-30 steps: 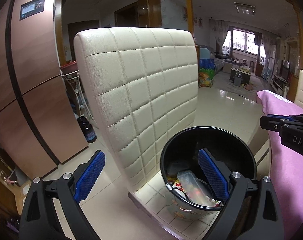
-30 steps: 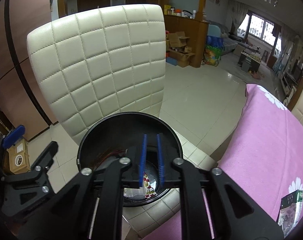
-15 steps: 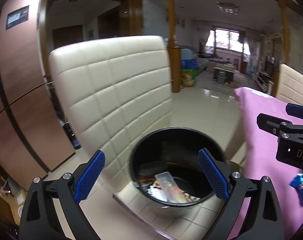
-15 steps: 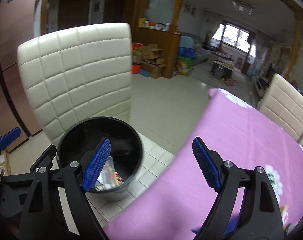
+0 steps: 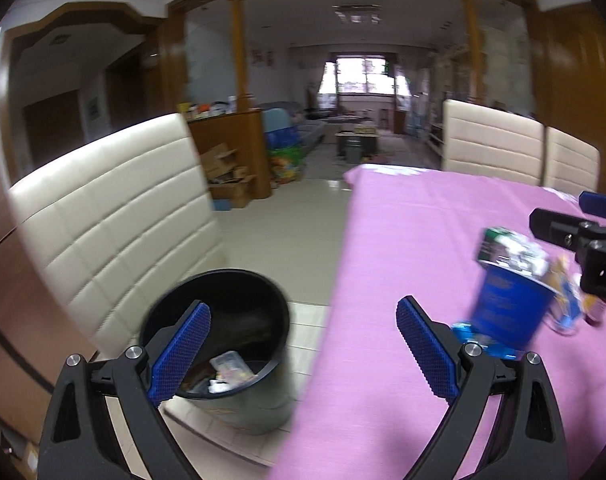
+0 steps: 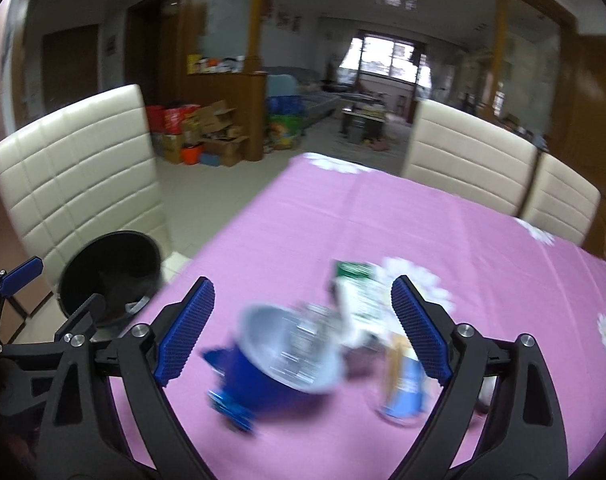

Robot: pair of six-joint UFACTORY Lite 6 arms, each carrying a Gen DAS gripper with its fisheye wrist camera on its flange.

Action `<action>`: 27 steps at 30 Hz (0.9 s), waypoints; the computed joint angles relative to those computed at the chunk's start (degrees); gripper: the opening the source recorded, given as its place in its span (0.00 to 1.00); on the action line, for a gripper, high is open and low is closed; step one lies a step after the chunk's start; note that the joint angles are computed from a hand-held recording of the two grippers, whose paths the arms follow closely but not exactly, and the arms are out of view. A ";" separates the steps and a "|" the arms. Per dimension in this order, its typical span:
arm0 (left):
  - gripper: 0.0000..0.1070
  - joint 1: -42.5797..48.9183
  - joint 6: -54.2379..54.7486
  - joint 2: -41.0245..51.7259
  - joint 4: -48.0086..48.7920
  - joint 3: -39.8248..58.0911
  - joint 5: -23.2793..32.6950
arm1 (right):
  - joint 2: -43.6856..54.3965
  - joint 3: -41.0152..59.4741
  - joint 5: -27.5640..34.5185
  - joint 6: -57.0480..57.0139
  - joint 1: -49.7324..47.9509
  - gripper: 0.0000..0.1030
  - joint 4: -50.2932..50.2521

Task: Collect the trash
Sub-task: 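Return both tools over the table, then grasp the brown medicine bottle with the right tool while the left tool grasps the blue wrapper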

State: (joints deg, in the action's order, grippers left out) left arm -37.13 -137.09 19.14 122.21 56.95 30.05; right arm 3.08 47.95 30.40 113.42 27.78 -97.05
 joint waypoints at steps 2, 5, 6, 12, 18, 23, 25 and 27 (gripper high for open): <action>0.86 -2.51 0.84 0.87 -0.79 1.01 -0.59 | -4.92 -5.11 0.54 -0.08 -2.11 0.88 0.00; 0.86 -6.04 2.30 2.38 -1.82 2.39 -1.08 | -11.38 -11.64 -0.45 0.41 -6.14 0.88 -0.34; 0.86 -7.01 2.81 3.02 -2.22 3.14 -1.66 | -13.55 -13.91 -1.25 1.10 -7.98 0.89 -0.89; 0.86 -11.53 5.82 9.68 -4.51 9.19 -6.64 | -21.94 -22.82 -8.08 6.19 -19.34 0.89 -6.67; 0.86 -12.17 24.48 16.49 -22.60 18.42 -9.66 | -21.06 -26.27 -12.57 18.02 -30.29 0.89 -21.37; 0.86 -10.28 40.69 20.68 -38.40 24.61 -13.93 | -13.25 -25.63 -13.55 35.14 -36.23 0.85 -40.74; 0.86 -10.08 44.57 22.06 -42.38 26.51 -14.53 | -8.97 -23.94 -13.06 39.77 -37.24 0.79 -46.16; 0.84 -10.00 49.47 23.29 -47.08 28.37 -14.65 | -6.87 -22.70 -13.79 43.67 -38.42 0.75 -50.56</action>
